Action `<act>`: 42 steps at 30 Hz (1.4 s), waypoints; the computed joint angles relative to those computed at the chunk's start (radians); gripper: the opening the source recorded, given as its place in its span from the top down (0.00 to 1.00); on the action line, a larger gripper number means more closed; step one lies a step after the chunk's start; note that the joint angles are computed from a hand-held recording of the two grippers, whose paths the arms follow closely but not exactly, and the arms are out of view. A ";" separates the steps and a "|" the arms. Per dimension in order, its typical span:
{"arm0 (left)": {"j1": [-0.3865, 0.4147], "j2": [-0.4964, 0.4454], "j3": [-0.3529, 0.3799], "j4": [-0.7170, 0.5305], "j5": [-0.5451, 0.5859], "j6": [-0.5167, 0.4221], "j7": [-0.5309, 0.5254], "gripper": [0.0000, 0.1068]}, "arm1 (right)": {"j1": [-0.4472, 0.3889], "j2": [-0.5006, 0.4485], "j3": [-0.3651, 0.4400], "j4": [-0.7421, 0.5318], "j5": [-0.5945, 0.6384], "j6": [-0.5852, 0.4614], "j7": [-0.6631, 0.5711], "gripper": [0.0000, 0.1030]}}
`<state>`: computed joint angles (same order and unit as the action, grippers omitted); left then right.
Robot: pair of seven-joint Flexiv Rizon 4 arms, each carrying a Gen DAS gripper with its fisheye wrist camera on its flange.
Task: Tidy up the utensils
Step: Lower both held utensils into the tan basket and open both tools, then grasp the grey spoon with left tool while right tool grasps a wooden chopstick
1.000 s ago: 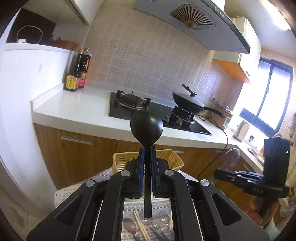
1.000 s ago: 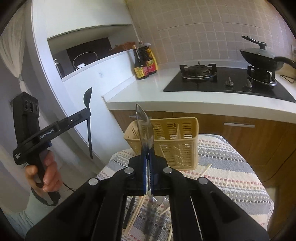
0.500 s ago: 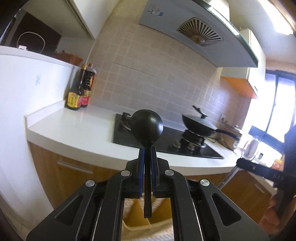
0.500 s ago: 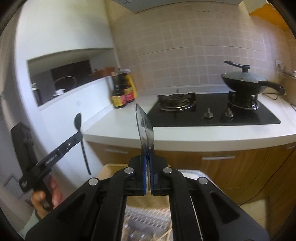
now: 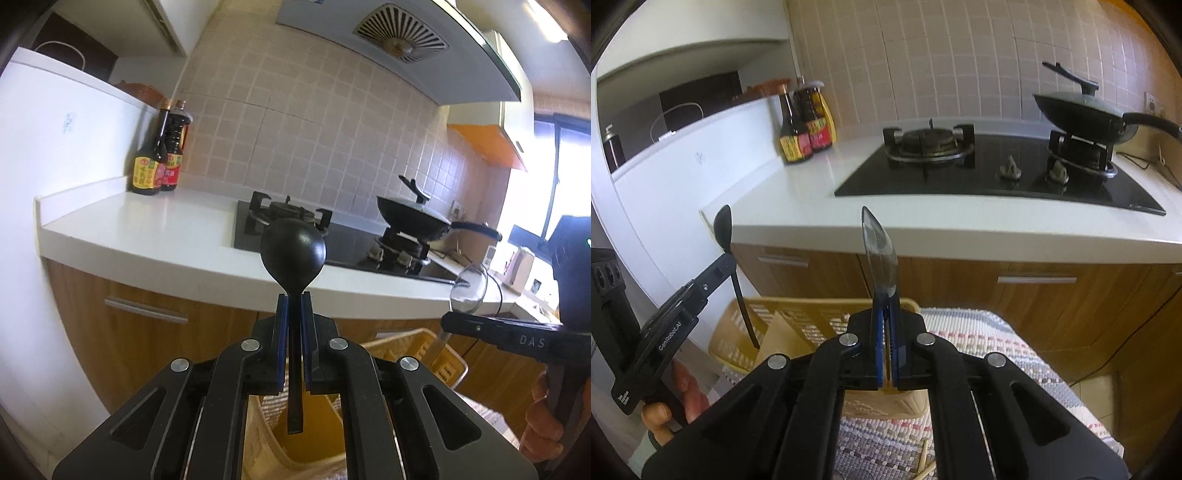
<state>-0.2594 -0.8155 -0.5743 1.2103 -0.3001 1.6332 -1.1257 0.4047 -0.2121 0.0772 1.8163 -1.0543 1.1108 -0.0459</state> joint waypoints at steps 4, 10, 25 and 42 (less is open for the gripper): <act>0.039 0.046 -0.022 0.078 -0.003 -0.012 -0.004 0.82 | -0.007 0.006 0.008 0.021 0.042 0.042 -0.009 0.97; 0.163 0.126 -0.140 0.237 -0.001 0.017 -0.005 0.61 | -0.014 0.054 0.017 0.084 0.035 0.090 0.041 0.77; 0.275 0.383 -0.089 0.418 -0.156 -0.451 -0.123 0.57 | -0.021 0.190 0.135 0.147 0.275 -0.097 -0.037 0.60; -0.021 0.263 0.289 0.223 0.005 -0.990 -0.255 0.70 | 0.005 0.093 0.148 0.084 0.852 -0.222 -0.364 0.60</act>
